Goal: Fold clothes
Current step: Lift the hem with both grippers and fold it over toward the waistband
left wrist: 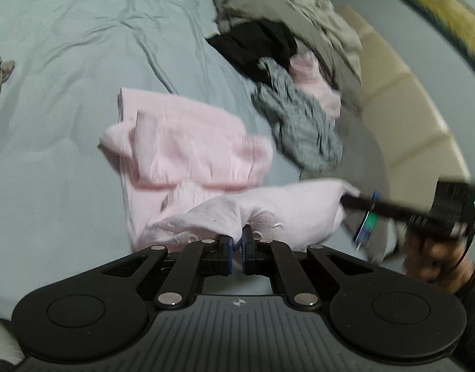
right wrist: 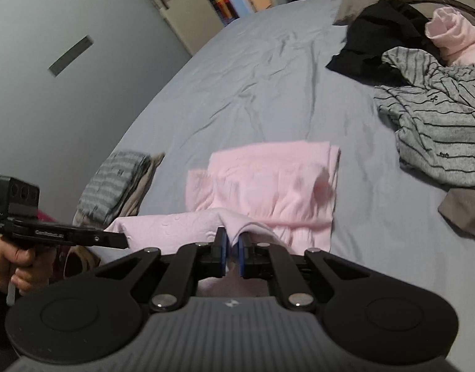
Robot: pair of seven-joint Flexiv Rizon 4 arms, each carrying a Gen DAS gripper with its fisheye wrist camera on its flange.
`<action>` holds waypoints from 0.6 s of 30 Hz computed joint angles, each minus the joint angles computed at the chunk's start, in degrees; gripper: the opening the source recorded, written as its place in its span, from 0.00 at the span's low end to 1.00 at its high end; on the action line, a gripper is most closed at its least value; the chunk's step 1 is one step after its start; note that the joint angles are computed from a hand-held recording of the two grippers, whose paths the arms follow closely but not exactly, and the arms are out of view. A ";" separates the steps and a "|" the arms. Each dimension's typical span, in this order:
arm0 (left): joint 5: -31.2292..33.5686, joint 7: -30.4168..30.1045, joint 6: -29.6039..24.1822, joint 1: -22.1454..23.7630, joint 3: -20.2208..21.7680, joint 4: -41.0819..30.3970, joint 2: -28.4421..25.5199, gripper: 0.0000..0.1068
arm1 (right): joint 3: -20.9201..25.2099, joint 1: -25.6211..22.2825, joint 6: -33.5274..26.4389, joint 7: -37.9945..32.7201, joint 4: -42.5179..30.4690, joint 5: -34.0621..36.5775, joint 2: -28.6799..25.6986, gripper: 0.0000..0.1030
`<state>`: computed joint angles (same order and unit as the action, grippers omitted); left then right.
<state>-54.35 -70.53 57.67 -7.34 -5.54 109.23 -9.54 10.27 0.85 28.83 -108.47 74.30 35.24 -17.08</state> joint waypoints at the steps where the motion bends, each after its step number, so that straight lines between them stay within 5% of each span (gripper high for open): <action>1: -0.14 -0.21 0.88 0.01 -0.12 -0.76 -0.82 0.03 | -0.22 0.38 0.72 0.98 -0.50 -0.21 -0.71 0.08; 18: 14.80 -17.03 3.66 2.31 -0.60 -7.38 -10.79 0.03 | 1.11 4.28 11.28 12.29 -1.01 -10.09 -10.48 0.09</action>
